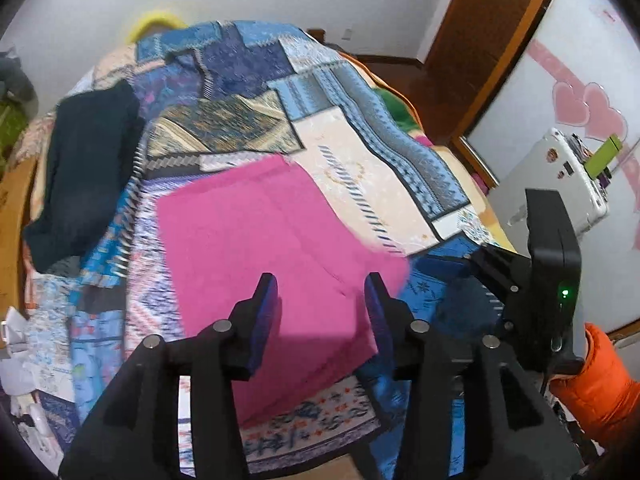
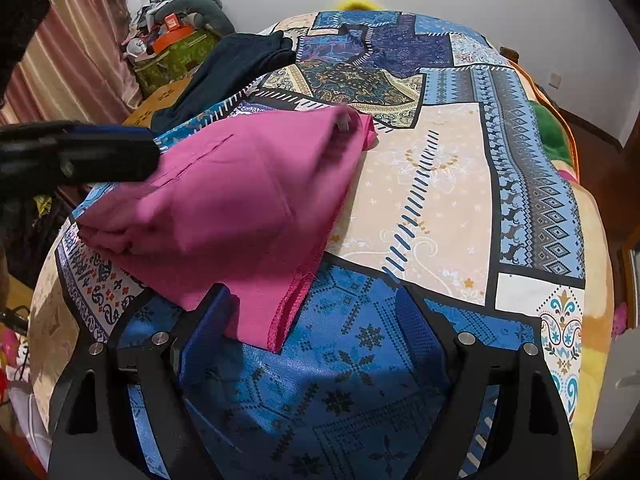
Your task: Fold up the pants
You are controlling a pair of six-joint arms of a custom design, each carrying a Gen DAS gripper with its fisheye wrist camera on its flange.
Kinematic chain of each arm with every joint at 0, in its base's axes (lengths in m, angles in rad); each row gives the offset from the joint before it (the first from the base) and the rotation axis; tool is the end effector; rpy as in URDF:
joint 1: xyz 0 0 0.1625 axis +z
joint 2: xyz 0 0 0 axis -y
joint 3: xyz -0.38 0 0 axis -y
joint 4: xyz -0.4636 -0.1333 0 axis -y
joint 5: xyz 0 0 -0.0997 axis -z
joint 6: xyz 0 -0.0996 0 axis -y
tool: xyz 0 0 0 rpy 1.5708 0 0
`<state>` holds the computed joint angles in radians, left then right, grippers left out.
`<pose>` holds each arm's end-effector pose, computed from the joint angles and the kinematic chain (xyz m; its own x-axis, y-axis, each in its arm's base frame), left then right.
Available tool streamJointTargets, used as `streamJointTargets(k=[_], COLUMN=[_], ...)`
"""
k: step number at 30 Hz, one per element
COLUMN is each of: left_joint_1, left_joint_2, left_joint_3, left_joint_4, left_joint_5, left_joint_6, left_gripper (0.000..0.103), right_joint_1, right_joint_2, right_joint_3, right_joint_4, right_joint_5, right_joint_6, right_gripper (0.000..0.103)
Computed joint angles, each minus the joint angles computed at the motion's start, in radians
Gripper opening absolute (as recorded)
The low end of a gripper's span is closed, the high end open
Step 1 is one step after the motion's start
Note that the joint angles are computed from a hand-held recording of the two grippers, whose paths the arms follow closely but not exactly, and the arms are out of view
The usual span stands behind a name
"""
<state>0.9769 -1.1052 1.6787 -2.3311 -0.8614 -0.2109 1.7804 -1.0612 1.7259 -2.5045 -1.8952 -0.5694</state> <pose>-0.2118 -0.6679 0.1948 -0.7962 0.1467 -0.5870 0.3919 0.8642 -0.3156 0.2390 -0.6357 0.1437 -0.6875 -0.6047 0.4021 -0.6783 0.7325 -0.0582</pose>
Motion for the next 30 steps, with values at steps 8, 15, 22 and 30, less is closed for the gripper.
streamJointTargets(k=[8, 15, 22, 30], left_joint_1=[0.009, 0.096, 0.172, 0.215], left_joint_2=[0.004, 0.131, 0.303, 0.382], left_joint_3=[-0.033, -0.227, -0.424, -0.497], left_joint_4=[-0.152, -0.127, 0.046, 0.282], left_joint_5=[0.232, 0.289, 0.369, 0.376], left_joint_6=[0.102, 0.151, 0.121, 0.078], left_gripper=[0.081, 0.088, 0.089, 0.093], right_joint_1=[0.000, -0.003, -0.008, -0.017], right_joint_2=[0.001, 0.005, 0.003, 0.002], right_joint_3=[-0.003, -0.013, -0.012, -0.021], right_joint_4=[0.005, 0.023, 0.013, 0.020], right_joint_5=[-0.003, 0.005, 0.022, 0.026], right_joint_6=[-0.010, -0.002, -0.011, 0.034], right_gripper=[0.081, 0.081, 0.082, 0.082])
